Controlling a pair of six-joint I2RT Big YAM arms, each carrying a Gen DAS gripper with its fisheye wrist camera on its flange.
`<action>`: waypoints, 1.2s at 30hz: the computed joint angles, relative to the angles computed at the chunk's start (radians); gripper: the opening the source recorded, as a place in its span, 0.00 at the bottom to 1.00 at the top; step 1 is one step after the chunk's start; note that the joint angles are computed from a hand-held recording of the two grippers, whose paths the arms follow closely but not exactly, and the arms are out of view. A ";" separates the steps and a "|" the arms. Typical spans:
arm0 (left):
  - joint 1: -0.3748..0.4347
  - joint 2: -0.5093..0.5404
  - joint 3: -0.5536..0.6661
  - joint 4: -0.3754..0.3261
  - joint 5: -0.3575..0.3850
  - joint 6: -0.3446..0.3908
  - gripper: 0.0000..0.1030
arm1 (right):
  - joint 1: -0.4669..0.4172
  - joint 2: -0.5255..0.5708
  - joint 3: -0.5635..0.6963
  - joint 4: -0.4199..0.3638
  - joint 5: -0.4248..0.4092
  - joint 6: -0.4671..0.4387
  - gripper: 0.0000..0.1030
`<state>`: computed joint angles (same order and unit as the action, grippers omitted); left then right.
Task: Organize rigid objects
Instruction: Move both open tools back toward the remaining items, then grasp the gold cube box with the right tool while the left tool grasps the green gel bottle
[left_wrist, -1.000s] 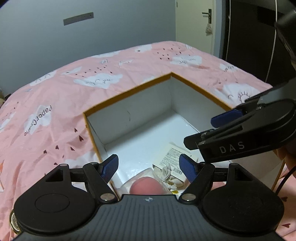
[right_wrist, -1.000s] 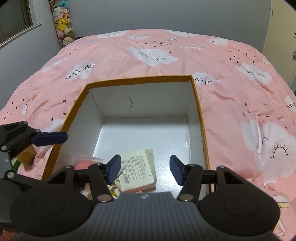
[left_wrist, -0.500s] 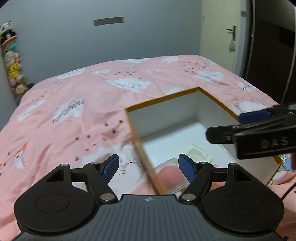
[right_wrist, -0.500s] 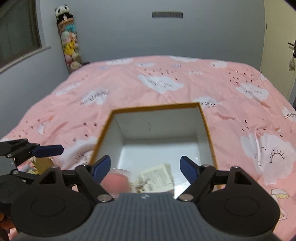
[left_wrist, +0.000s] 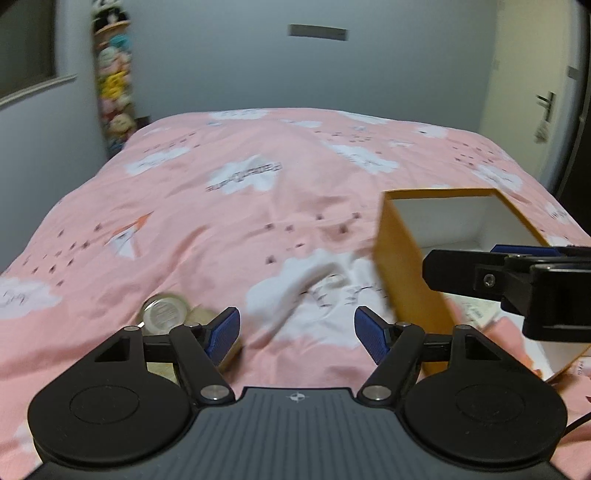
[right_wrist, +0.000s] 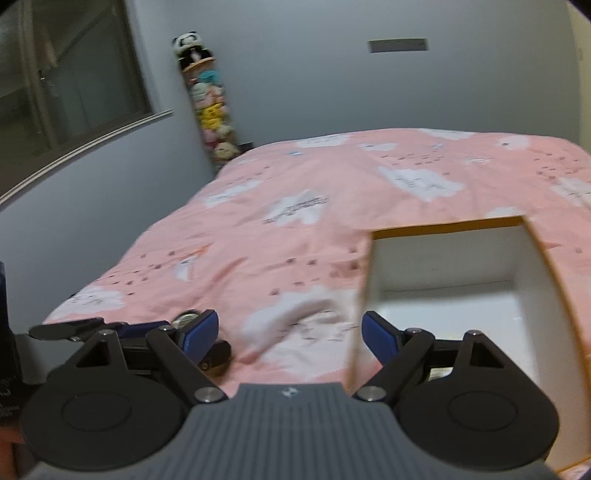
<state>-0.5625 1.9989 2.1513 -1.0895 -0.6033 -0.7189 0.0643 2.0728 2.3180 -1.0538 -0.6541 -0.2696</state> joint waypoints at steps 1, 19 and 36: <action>0.004 -0.022 -0.036 0.006 -0.003 -0.023 0.80 | 0.009 -0.006 -0.014 0.004 -0.004 0.001 0.81; 0.088 -0.243 -0.461 0.112 0.052 -0.317 0.78 | 0.141 0.018 -0.122 -0.016 0.065 -0.045 0.76; 0.155 -0.248 -0.554 0.161 0.138 -0.338 0.73 | 0.215 0.184 0.081 -0.143 0.127 -0.164 0.57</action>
